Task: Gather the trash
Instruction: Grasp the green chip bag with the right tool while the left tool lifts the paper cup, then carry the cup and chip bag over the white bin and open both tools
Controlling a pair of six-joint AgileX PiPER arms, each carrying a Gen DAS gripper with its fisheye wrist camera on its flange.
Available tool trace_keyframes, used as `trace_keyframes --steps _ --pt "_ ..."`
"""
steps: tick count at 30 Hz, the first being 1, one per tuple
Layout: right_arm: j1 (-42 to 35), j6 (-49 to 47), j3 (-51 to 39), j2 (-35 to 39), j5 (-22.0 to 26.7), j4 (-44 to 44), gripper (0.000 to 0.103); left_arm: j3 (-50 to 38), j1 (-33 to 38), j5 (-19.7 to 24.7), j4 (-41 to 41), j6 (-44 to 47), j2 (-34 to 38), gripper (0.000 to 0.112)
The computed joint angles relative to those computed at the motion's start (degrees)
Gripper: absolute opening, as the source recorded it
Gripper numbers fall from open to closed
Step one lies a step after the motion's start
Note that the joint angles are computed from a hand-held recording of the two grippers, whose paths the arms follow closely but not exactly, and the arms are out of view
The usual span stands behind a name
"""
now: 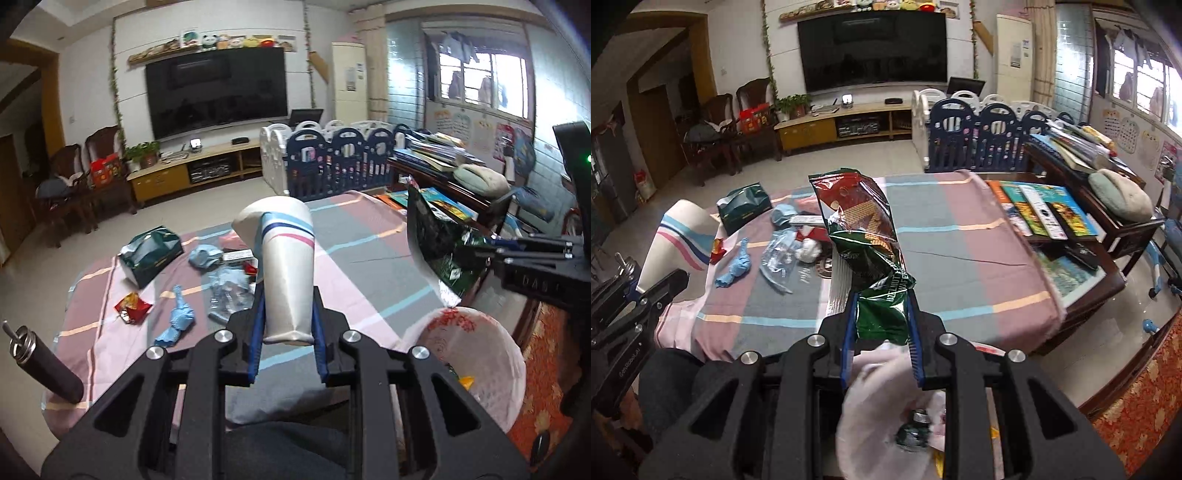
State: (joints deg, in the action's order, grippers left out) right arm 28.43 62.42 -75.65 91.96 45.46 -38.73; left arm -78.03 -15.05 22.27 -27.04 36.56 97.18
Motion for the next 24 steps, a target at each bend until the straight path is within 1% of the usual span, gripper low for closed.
trace_keyframes --steps 2,7,10,12,15,18,20,24 --pt "-0.89 0.47 3.55 -3.64 0.11 -0.49 0.025 0.19 -1.84 0.81 0.92 -0.97 -0.26 0.024" --pt "-1.53 1.03 11.97 -11.14 1.41 -1.29 0.025 0.88 -8.76 0.29 8.69 -7.86 -0.79 0.024" --pt "-1.3 2.73 16.8 -14.13 2.42 -1.58 0.025 1.11 -11.48 1.63 6.93 -6.73 -0.24 0.024" --pt "-2.11 4.0 19.55 -15.88 2.07 -0.91 0.025 0.89 -12.73 4.1 2.54 -3.65 0.57 0.024" --pt "-5.77 3.99 23.12 -18.73 -0.67 2.49 0.025 0.41 -14.25 7.49 -1.74 -0.73 2.12 0.024" --pt "-9.6 2.87 25.31 -20.81 -3.82 6.38 0.025 0.09 -14.57 9.15 -4.18 1.35 3.45 0.024" --pt "-10.63 2.59 26.18 -21.31 -4.9 7.21 0.025 -0.19 -14.88 9.48 -3.58 0.75 4.05 0.024" --pt "-11.16 1.39 27.18 -21.02 -5.42 8.16 0.026 -0.94 -14.94 9.67 -1.7 -1.29 5.35 0.024"
